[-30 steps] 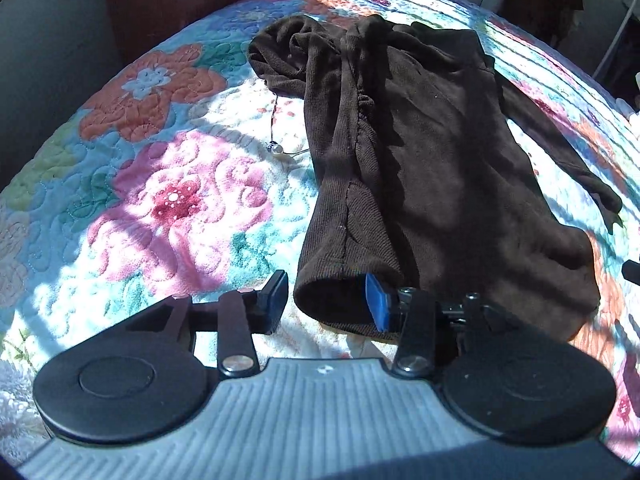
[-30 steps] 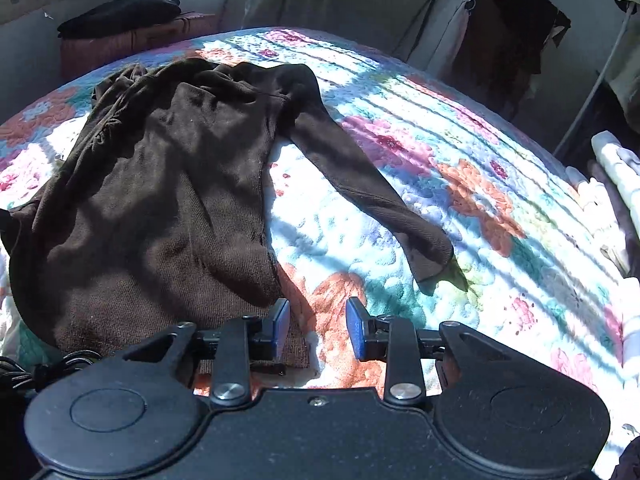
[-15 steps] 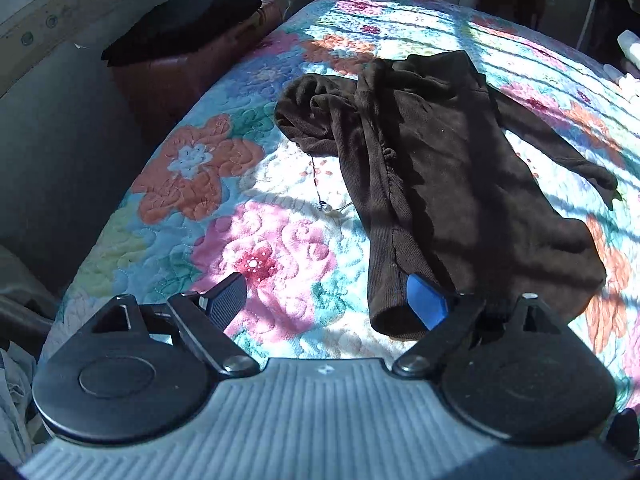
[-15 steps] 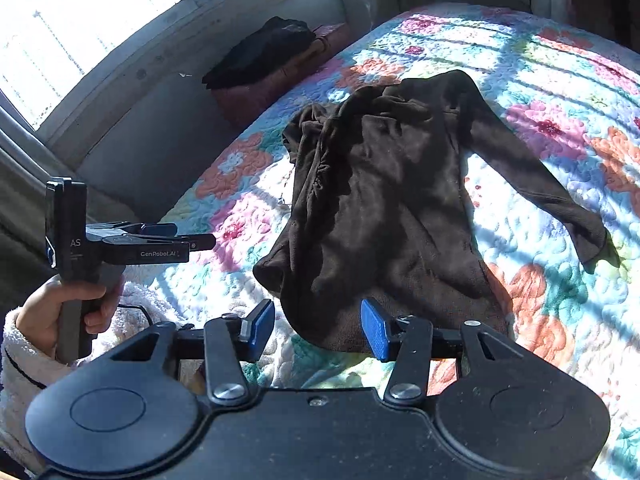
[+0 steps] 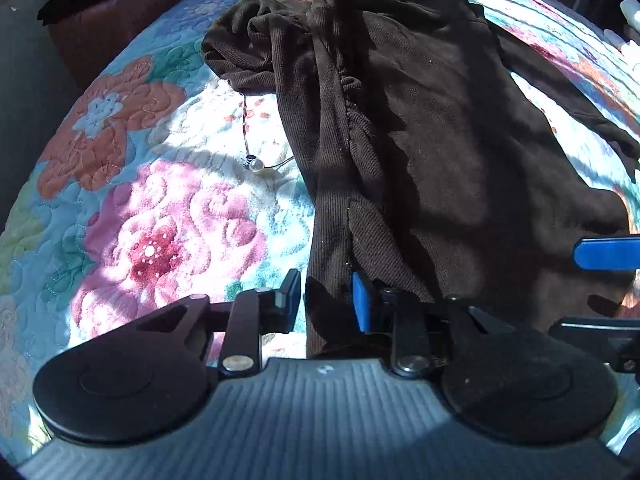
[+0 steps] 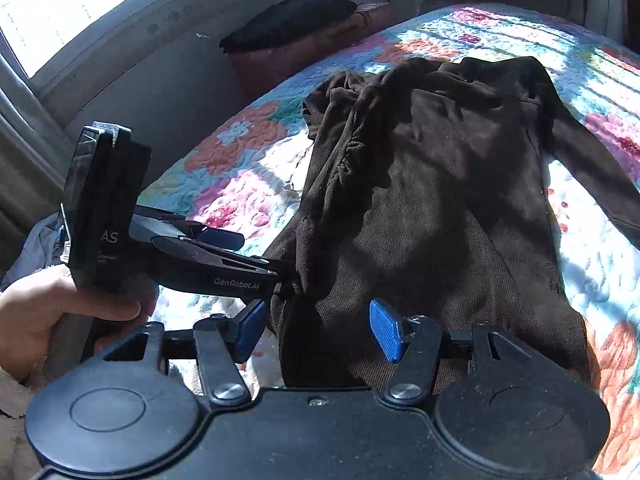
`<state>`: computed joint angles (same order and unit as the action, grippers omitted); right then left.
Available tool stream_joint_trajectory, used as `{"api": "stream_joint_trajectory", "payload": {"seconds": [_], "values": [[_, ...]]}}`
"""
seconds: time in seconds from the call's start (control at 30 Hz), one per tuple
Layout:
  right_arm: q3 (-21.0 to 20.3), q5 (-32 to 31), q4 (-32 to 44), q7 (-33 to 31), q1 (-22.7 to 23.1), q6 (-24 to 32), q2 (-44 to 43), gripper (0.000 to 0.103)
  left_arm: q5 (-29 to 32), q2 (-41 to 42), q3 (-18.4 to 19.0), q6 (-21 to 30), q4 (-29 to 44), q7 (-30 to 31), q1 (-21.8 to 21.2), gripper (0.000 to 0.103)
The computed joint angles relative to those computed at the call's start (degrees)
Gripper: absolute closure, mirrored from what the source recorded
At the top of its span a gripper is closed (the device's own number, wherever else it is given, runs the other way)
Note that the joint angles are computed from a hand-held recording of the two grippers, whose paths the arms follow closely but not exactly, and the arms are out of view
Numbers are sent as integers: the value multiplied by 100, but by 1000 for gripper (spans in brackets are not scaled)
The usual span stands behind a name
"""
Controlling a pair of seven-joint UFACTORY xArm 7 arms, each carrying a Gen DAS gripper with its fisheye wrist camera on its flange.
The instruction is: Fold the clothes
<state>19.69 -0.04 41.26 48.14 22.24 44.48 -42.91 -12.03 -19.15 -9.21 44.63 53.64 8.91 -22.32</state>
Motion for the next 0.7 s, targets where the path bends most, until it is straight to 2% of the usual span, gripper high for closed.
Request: {"api": "stream_joint_trajectory", "payload": {"seconds": [0.07,0.13,0.2,0.33,0.4,0.43,0.5,0.63,0.7], "values": [[33,-148,6,-126,-60,-170,187,40,-70,-133,43,-94,-113,-103,50,101],[17,-173,37,-195,-58,-322,371,40,291,-446,-100,-457,-357,-430,225,101],[-6,-192,39,-255,-33,-321,467,40,940,-755,-364,-728,-543,-892,508,101],[-62,-125,-14,-257,40,-181,503,40,1437,-926,-485,-656,-596,-1202,643,103],[-96,-53,-74,-236,87,-121,461,40,846,-768,-11,-290,-445,-854,198,103],[-77,-47,-127,-207,87,-157,473,40,661,-683,82,-165,-370,-742,122,103],[-78,-48,-158,-175,88,-102,452,40,583,-629,64,-261,-351,-676,122,103],[-91,-148,-16,-170,1,2,430,40,13,-422,273,-202,-9,-294,-26,99],[218,-518,267,166,-340,94,466,40,235,-296,143,-310,147,-341,138,99]]}}
